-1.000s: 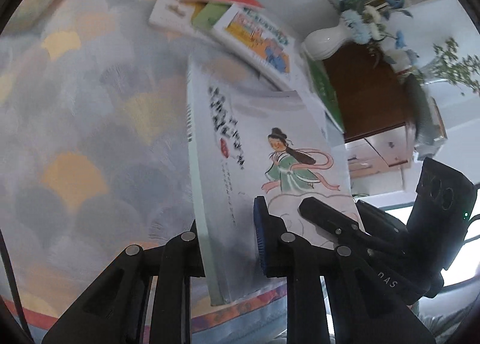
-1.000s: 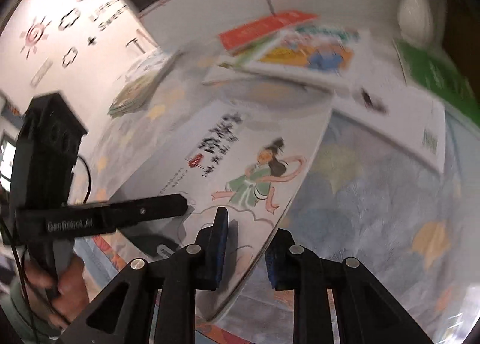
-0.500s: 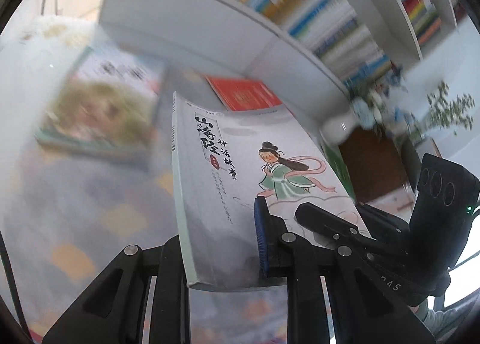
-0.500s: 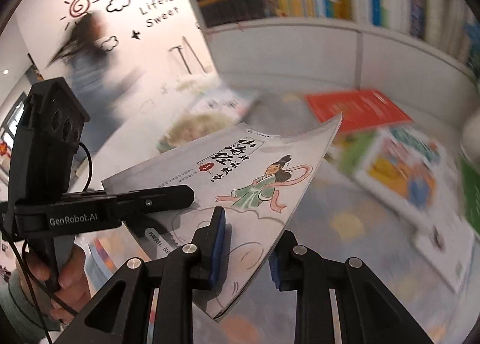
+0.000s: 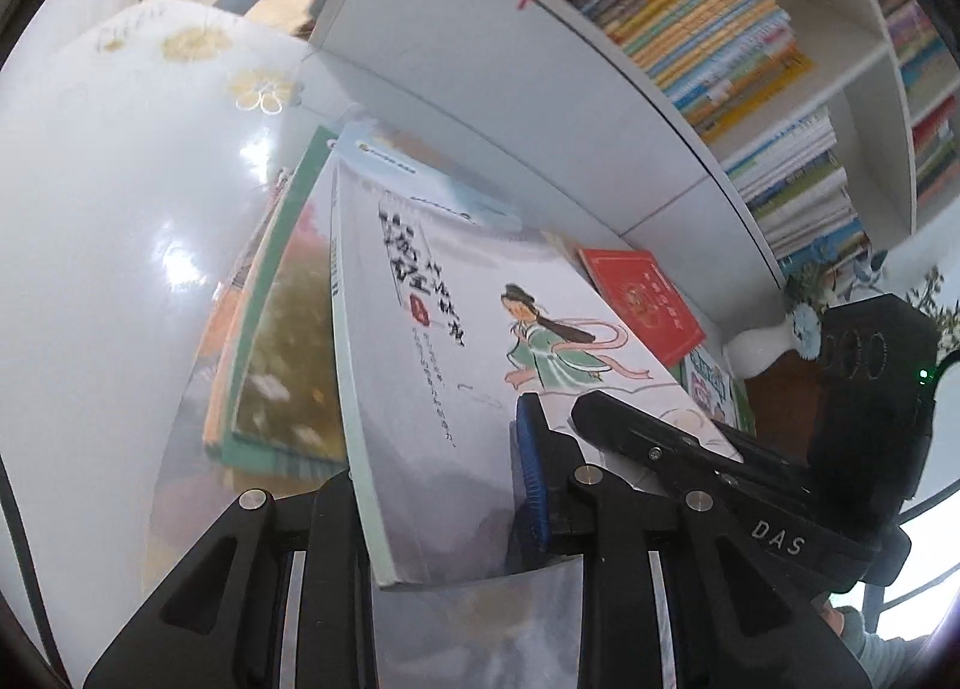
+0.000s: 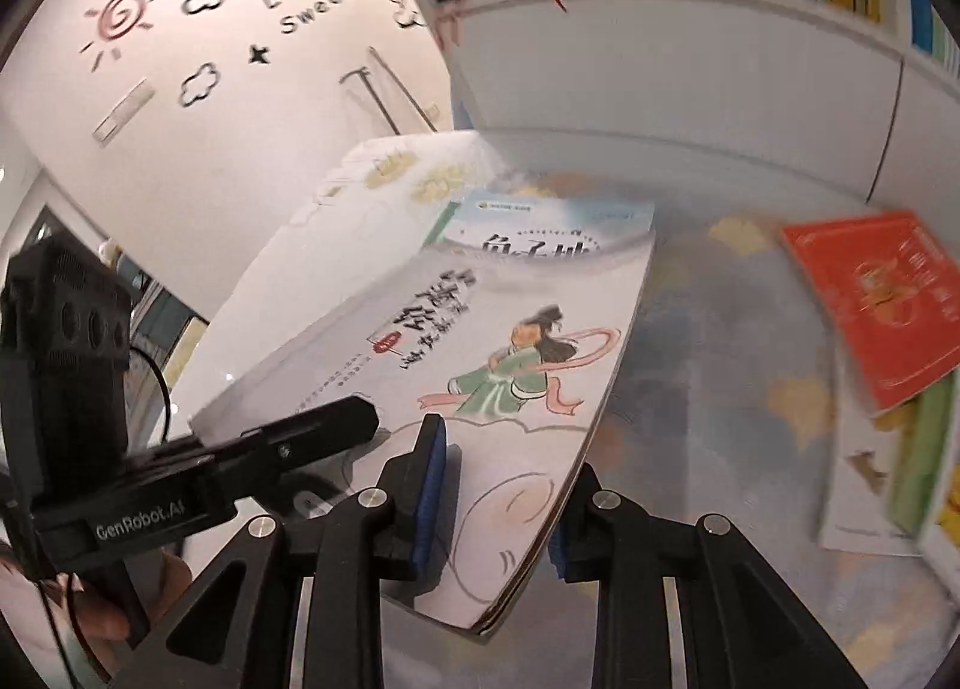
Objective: Organize books
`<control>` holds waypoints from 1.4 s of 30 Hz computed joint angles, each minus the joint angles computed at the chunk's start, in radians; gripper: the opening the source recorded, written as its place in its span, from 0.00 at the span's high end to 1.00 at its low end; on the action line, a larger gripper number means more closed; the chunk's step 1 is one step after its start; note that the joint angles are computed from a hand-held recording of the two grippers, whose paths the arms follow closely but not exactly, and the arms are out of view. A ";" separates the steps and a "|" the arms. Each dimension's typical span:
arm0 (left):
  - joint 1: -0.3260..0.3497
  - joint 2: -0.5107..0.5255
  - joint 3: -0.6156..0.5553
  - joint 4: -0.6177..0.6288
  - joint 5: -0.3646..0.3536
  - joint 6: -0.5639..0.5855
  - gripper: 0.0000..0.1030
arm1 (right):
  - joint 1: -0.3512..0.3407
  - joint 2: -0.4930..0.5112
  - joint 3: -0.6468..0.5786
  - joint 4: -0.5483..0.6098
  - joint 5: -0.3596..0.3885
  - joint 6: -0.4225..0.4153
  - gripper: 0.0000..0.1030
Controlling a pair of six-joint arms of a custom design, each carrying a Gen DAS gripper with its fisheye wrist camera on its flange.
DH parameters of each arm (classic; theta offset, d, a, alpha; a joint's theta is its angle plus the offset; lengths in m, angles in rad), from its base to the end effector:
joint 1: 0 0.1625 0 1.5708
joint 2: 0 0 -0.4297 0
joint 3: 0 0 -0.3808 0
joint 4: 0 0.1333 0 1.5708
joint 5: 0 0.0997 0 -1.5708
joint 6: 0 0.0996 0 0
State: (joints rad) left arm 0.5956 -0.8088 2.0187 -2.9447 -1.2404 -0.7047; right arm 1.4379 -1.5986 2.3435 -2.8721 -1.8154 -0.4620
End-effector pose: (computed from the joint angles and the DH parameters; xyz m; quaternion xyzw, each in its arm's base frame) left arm -0.3581 -0.4428 0.0404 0.1192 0.9759 -0.1760 0.0492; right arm 0.0547 -0.4146 0.3045 0.1233 -0.9470 0.2262 0.1920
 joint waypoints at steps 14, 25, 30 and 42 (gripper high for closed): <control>0.084 0.017 0.017 -0.050 0.004 -0.040 0.78 | -0.040 0.125 -0.053 -0.003 -0.022 0.101 0.73; 0.017 -0.076 0.101 -0.019 0.214 -0.174 0.75 | -0.009 0.151 -0.055 -0.015 -0.052 0.122 0.67; -0.014 -0.073 0.097 -0.004 0.189 -0.184 0.75 | -0.008 0.140 -0.065 0.044 -0.055 0.118 0.63; -0.106 0.105 -0.112 0.114 0.013 -0.025 0.74 | -0.382 -0.385 0.073 0.379 0.124 0.096 0.51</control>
